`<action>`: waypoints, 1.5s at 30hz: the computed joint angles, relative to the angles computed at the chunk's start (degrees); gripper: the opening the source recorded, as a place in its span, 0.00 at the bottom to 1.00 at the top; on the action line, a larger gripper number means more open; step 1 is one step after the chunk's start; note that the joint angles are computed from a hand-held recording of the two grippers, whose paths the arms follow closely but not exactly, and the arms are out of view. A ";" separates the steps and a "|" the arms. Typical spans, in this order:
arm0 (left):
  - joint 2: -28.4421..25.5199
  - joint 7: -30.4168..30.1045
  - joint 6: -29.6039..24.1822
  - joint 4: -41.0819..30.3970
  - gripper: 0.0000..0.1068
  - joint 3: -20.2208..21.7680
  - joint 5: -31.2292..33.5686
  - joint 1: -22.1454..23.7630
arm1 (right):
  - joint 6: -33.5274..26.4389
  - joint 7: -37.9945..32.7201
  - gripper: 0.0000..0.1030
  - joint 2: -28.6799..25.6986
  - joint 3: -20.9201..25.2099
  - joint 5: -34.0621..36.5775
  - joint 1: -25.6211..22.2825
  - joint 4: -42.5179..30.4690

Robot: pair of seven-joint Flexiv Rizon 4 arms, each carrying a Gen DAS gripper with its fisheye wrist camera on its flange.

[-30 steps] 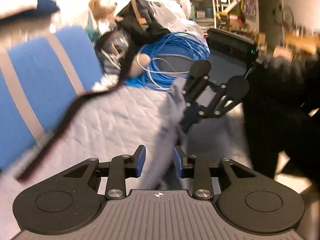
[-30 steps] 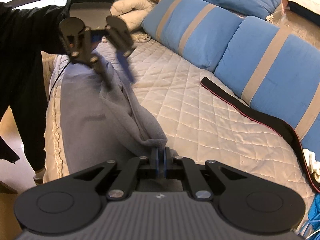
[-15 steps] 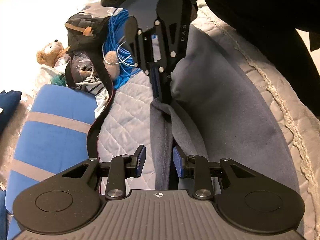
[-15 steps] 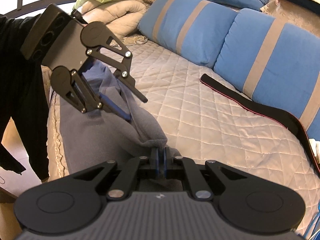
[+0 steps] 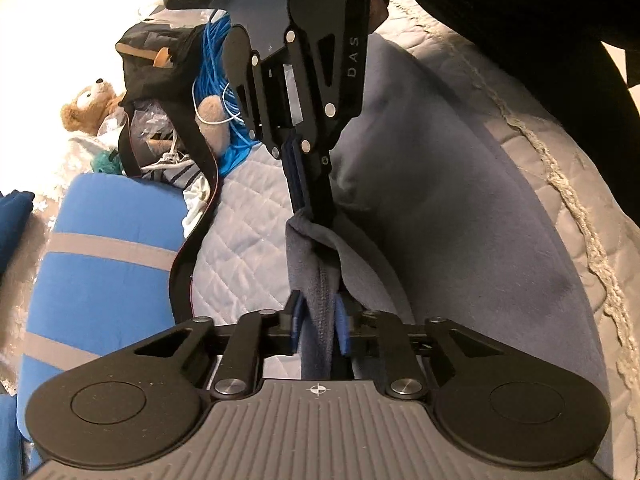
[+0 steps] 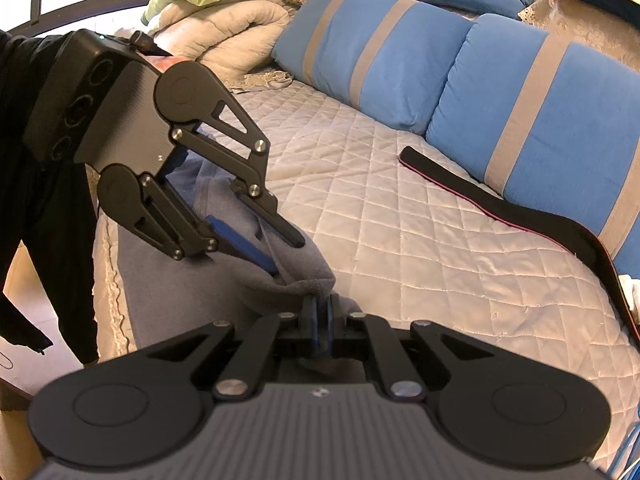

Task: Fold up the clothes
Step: 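Hold the grey blanket edges lifted with both tools, adjusting the right tool's grip, then open the right tool and release the blanket edge while the left tool holds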

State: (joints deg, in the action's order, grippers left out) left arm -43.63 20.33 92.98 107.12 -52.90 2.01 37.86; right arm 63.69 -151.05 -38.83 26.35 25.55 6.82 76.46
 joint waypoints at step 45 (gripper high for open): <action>11.17 -7.49 -24.19 -7.32 0.03 15.36 -38.30 -11.94 | 23.59 -1.99 0.60 -0.83 0.17 -17.73 2.20 10.45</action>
